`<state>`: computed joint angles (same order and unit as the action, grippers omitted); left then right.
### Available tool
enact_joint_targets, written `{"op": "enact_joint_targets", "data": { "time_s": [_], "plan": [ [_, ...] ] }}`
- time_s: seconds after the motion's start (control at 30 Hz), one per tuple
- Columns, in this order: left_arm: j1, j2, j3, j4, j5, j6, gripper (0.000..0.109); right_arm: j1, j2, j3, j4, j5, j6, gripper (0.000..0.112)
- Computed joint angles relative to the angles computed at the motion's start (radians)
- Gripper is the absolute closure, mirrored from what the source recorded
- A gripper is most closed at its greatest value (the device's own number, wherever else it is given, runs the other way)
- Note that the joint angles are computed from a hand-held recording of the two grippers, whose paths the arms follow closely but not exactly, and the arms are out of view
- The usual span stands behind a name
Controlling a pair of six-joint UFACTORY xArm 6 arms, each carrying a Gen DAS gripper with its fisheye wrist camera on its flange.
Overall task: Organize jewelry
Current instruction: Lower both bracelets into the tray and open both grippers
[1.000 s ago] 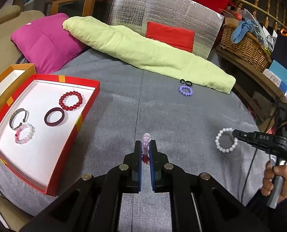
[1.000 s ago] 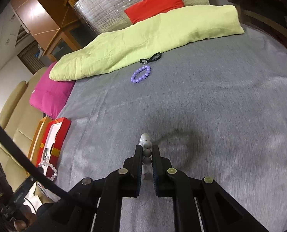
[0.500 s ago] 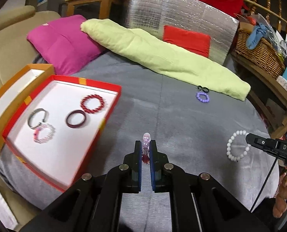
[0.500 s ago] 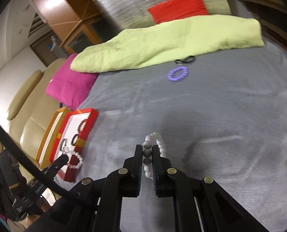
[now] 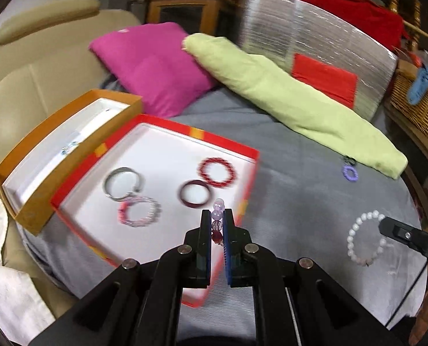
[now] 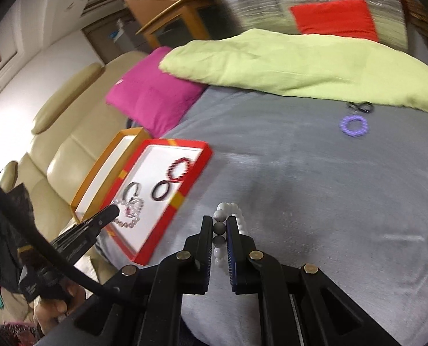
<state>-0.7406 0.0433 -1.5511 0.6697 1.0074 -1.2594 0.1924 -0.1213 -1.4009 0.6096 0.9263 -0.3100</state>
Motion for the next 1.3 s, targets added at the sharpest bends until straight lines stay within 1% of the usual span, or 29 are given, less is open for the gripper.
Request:
{"op": "enact_joint_targets", "data": {
  "time_s": [0.23,0.33,0.47,0.53,0.6,0.67,0.77,0.97,1.0,1.03,1.1,1.13,1.23,1.3],
  "plan": [
    [0.102,-0.092,0.111,-0.05,-0.021,0.024,0.101,0.107,0.117,-0.159,-0.016,0.023,0.028,0.102],
    [0.141,-0.1,0.123,-0.075,-0.026,0.064,0.101,0.151,0.178,-0.238,-0.017,0.038,0.043,0.102],
    [0.193,-0.09,0.122,-0.116,-0.06,0.128,0.101,0.203,0.263,-0.332,-0.026,0.051,0.067,0.102],
    [0.223,-0.083,0.125,-0.157,-0.098,0.171,0.101,0.223,0.314,-0.389,-0.029,0.067,0.084,0.102],
    [0.25,-0.066,0.114,-0.186,-0.116,0.211,0.101,0.241,0.366,-0.444,-0.028,0.08,0.1,0.102],
    [0.28,-0.05,0.106,-0.231,-0.157,0.26,0.101,0.252,0.415,-0.493,-0.017,0.102,0.115,0.102],
    [0.315,-0.001,0.06,-0.288,-0.178,0.346,0.101,0.265,0.461,-0.532,-0.01,0.12,0.12,0.102],
    [0.367,0.076,0.013,-0.459,-0.255,0.513,0.101,0.279,0.54,-0.612,-0.018,0.165,0.127,0.102],
    [0.377,0.09,0.011,-0.518,-0.283,0.562,0.101,0.281,0.553,-0.624,-0.026,0.172,0.124,0.102],
    [0.381,0.099,0.005,-0.552,-0.292,0.593,0.101,0.281,0.563,-0.635,-0.033,0.178,0.127,0.102],
    [0.387,0.139,-0.028,-0.593,-0.287,0.642,0.101,0.282,0.586,-0.655,-0.058,0.187,0.145,0.102],
    [0.389,0.163,-0.054,-0.595,-0.266,0.657,0.101,0.282,0.601,-0.668,-0.08,0.195,0.159,0.102],
    [0.394,0.227,-0.126,-0.563,-0.186,0.654,0.101,0.286,0.61,-0.669,-0.126,0.19,0.173,0.102],
    [0.399,0.246,-0.141,-0.553,-0.162,0.651,0.101,0.286,0.618,-0.673,-0.135,0.19,0.175,0.102]
  ]
}}
